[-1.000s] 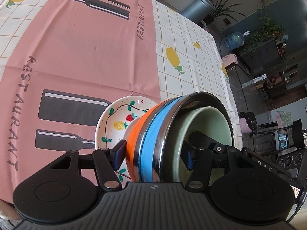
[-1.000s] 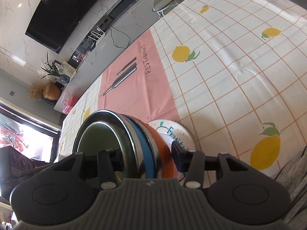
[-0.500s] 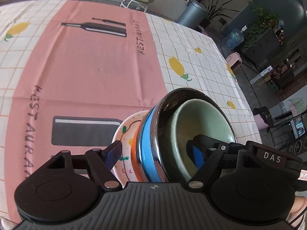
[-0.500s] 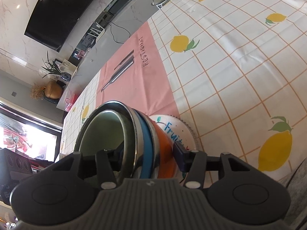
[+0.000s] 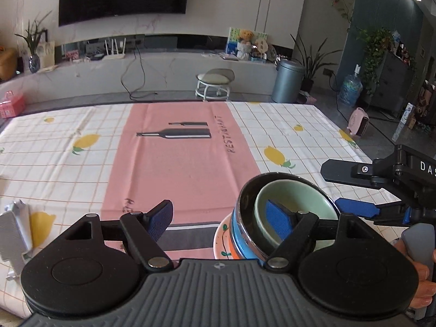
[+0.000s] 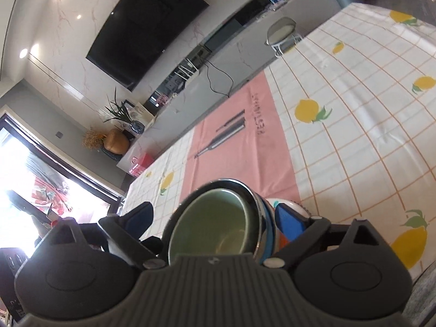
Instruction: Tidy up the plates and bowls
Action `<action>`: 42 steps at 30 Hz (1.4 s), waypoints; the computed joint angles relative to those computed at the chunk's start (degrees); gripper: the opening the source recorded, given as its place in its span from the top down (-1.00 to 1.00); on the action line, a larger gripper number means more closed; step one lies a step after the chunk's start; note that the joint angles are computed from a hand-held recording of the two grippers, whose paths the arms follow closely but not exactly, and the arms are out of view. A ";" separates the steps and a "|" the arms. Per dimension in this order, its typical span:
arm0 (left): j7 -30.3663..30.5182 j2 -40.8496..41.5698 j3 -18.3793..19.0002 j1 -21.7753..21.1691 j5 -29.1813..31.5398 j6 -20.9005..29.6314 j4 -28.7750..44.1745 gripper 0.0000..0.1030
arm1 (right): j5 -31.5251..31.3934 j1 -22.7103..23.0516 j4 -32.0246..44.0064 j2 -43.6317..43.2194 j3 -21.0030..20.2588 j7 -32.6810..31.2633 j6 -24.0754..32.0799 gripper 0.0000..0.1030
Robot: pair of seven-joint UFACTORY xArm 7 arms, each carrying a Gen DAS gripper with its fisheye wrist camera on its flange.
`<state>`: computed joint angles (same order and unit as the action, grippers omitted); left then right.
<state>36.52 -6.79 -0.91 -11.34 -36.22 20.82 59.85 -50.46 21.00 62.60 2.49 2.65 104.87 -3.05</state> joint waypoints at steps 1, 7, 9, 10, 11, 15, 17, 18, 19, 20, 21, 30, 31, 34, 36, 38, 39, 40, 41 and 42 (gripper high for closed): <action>-2.17 -0.99 -0.51 0.48 2.08 -0.96 -0.81 -0.76 | -4.57 0.97 0.84 -0.68 -0.75 3.68 1.88 -0.83; -7.49 -5.71 0.16 0.04 6.95 -2.98 -4.92 -0.71 | 1.72 6.14 5.22 -5.54 5.75 -17.57 32.44 -0.81; -10.27 -7.30 0.01 0.11 9.02 -2.98 -6.32 -0.69 | 3.19 2.85 7.87 -5.00 13.16 -24.46 44.43 -0.79; -11.31 -8.16 -0.01 -0.09 9.75 -3.43 -7.16 -0.69 | 2.29 4.78 9.48 -4.39 13.54 -24.35 50.43 -0.76; -12.43 -9.03 -0.04 -0.30 10.51 -3.75 -7.96 -0.69 | 2.16 6.51 10.46 -4.08 13.62 -24.30 54.47 -0.76; -13.75 -11.87 0.36 -2.01 13.50 -3.15 -10.24 -0.69 | 4.66 8.24 8.53 -6.14 14.22 -25.58 54.02 -0.77; -15.36 -13.03 0.02 -2.00 15.45 -2.61 -11.20 -0.69 | 4.34 8.68 8.49 -6.49 15.14 -25.23 54.89 -0.78; -16.23 -13.52 -0.08 -2.00 16.33 -1.92 -11.53 -0.70 | 4.30 8.79 8.50 -6.54 15.36 -25.27 55.05 -0.78; -16.33 -14.10 0.32 -2.54 16.49 -1.14 -12.01 -0.70 | 4.45 8.87 8.52 -6.57 15.48 -25.41 55.05 -0.78; -15.91 -14.56 0.92 -3.28 16.32 -0.42 -12.41 -0.70 | 4.65 9.12 9.15 -6.23 15.80 -25.35 55.36 -0.78; -16.23 -15.21 0.84 -3.25 16.89 -0.05 -13.02 -0.70 | 4.82 9.21 9.34 -6.12 15.78 -25.31 55.17 -0.78; -23.05 -19.55 -0.82 -1.78 22.56 -0.68 -17.02 -0.70 | 4.42 10.60 8.56 -7.05 16.40 -24.24 54.91 -0.82; -24.28 -19.81 -1.42 -1.08 23.75 0.05 -17.00 -0.70 | 4.40 10.59 8.46 -7.12 16.56 -24.27 54.98 -0.82; -25.56 -20.66 -1.36 -0.96 25.40 -0.35 -17.60 -0.70 | 4.73 10.68 8.46 -7.14 16.85 -24.67 54.98 -0.82; -26.01 -20.99 -0.88 -1.26 25.79 0.69 -17.34 -0.70 | 4.82 10.55 7.90 -7.56 16.88 -24.35 53.78 -0.82; -26.43 -21.48 -0.83 -1.17 26.35 0.54 -17.56 -0.70 | 4.59 10.47 7.92 -7.69 17.09 -24.15 53.38 -0.82; -26.72 -21.77 -1.02 -1.02 26.79 0.18 -17.83 -0.70 | 4.43 10.44 8.05 -7.66 17.22 -24.07 53.36 -0.82; -26.84 -22.05 -1.12 -0.93 27.26 -0.10 -18.08 -0.70 | 4.16 10.44 8.10 -7.69 17.33 -23.99 53.38 -0.82; -27.06 -22.25 -1.22 -0.85 27.66 -0.24 -18.24 -0.70 | 3.97 10.51 8.10 -7.81 17.51 -23.96 53.55 -0.82; -27.36 -22.53 -1.32 -0.79 27.95 -0.36 -18.44 -0.70 | 3.85 10.52 8.13 -7.81 17.59 -23.96 53.60 -0.82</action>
